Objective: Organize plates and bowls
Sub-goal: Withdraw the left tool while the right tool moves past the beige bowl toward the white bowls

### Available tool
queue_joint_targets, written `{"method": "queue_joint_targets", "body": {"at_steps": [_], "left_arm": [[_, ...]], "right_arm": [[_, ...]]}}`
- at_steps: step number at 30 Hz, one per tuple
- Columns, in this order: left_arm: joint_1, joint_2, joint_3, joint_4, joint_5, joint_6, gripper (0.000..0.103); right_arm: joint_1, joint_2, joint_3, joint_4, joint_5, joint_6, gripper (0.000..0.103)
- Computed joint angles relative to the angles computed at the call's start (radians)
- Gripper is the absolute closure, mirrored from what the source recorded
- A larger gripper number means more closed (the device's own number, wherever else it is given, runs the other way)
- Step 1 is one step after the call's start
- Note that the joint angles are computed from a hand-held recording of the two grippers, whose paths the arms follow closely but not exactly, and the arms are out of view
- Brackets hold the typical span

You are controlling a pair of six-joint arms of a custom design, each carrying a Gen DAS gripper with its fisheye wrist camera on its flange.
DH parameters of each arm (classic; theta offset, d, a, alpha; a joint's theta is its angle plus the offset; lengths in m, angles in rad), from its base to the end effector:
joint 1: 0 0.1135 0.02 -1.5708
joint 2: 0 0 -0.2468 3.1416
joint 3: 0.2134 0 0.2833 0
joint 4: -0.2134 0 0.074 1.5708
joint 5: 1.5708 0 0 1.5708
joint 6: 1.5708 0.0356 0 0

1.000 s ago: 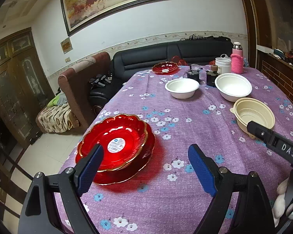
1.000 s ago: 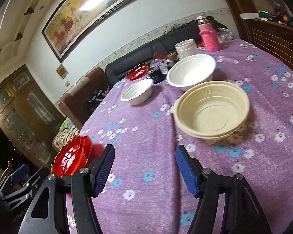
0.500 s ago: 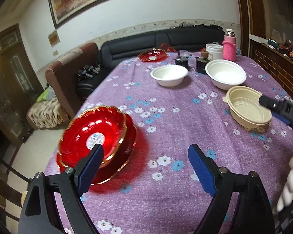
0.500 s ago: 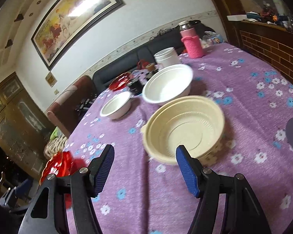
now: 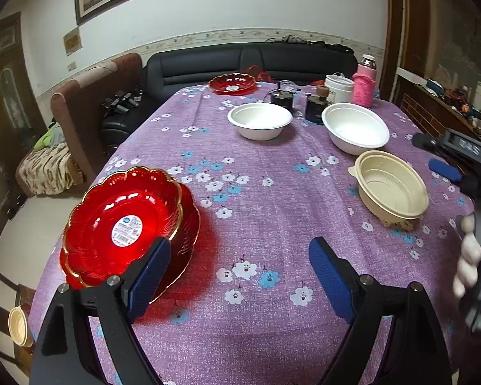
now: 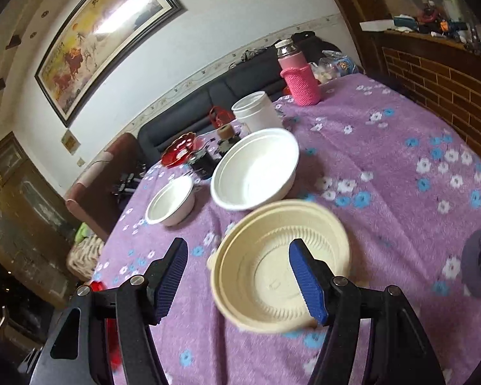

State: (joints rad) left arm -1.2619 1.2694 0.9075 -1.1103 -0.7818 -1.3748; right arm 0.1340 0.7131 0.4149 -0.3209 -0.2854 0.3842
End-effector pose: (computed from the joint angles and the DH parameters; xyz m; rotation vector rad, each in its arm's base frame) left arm 0.0958 -0.2179 0.2085 -0.1809 2.3517 0.1301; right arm 0.2005 0.0371 0.1882 0.1139 2.2229 0.6014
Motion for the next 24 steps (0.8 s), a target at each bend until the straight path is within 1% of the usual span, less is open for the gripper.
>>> {"method": "queue_joint_targets", "body": {"at_steps": [3, 6, 10, 14, 17, 19, 22, 24], "left_arm": [[0.004, -0.036, -0.03, 0.044, 0.0, 0.033, 0.015], [0.013, -0.062, -0.051, 0.084, 0.011, 0.068, 0.015], [0.015, -0.049, -0.05, 0.108, 0.017, 0.1, 0.015], [0.025, -0.025, -0.048, 0.138, 0.041, 0.12, 0.015], [0.018, -0.006, -0.033, 0.124, 0.045, 0.108, 0.015], [0.009, 0.007, -0.02, 0.107, 0.042, 0.1, 0.015], [-0.004, 0.024, -0.005, 0.094, 0.039, 0.105, 0.015], [-0.012, 0.036, 0.0, 0.095, 0.037, 0.11, 0.015]], "right_arm": [[0.015, 0.06, 0.033, 0.012, 0.03, -0.013, 0.033], [-0.009, 0.146, 0.071, 0.035, 0.008, -0.017, 0.033], [-0.075, 0.293, 0.137, 0.076, 0.005, -0.015, 0.033], [-0.093, 0.527, 0.299, 0.088, 0.03, -0.038, 0.033], [-0.088, 0.728, 0.467, 0.047, 0.054, -0.05, 0.033], [-0.093, 0.823, 0.548, 0.028, 0.061, -0.03, 0.033], [-0.106, 0.905, 0.613, 0.016, 0.033, 0.005, 0.033], [-0.104, 0.938, 0.642, 0.0, 0.02, 0.006, 0.033]]}}
